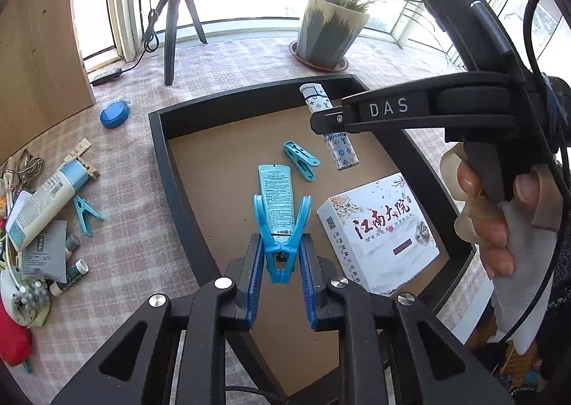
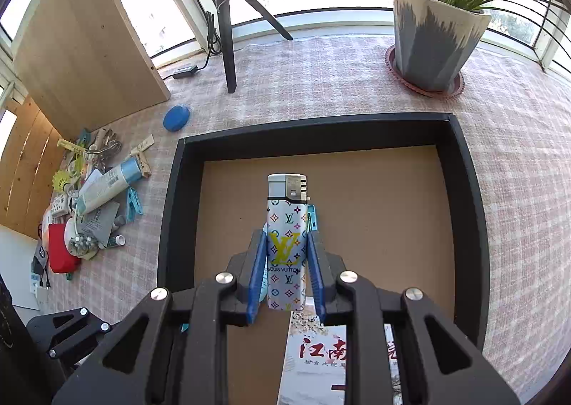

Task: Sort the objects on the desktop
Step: 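Carry the lighter and clothespin into the tray and release both, then grasp the white bottle with the blue cap using the right tool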

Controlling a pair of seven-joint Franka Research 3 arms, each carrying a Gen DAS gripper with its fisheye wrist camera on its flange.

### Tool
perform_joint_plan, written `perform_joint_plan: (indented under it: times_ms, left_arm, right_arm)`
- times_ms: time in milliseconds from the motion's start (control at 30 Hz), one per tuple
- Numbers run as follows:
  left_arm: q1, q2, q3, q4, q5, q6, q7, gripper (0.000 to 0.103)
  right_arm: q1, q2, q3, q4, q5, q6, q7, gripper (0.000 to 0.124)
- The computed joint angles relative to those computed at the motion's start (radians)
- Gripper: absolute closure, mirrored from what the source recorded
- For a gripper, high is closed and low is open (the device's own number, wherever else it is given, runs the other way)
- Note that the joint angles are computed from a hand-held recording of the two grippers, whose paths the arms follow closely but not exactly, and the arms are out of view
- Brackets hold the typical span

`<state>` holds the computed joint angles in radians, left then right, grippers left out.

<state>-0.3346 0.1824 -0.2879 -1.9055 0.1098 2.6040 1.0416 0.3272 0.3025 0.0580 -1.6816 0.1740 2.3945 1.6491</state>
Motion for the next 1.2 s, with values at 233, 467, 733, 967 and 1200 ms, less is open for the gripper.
perform_joint_plan:
  times_ms: [233, 467, 733, 967, 1200]
  left_arm:
    - [-0.017, 0.037, -0.011, 0.067, 0.004, -0.058, 0.02, 0.054]
    - [-0.018, 0.011, 0.003, 0.038, 0.032, -0.042, 0.002, 0.052]
    - [0.01, -0.02, 0.018, 0.0, 0.023, -0.046, -0.025, 0.053]
    - [0.057, -0.071, 0.058, -0.051, 0.075, -0.074, -0.053, 0.057]
    - [0.147, -0.112, 0.11, -0.102, 0.117, -0.106, -0.065, 0.057]
  right_arm:
    - [-0.014, -0.03, -0.005, -0.038, 0.006, 0.004, -0.003, 0.093]
    - [-0.01, -0.029, 0.002, -0.027, 0.019, 0.008, 0.0, 0.093]
    - [0.002, 0.007, 0.018, 0.028, 0.041, -0.024, -0.015, 0.093]
    - [0.04, 0.098, 0.048, 0.17, 0.074, -0.083, -0.03, 0.093]
    - [0.091, 0.317, 0.077, 0.494, 0.132, -0.22, 0.004, 0.093]
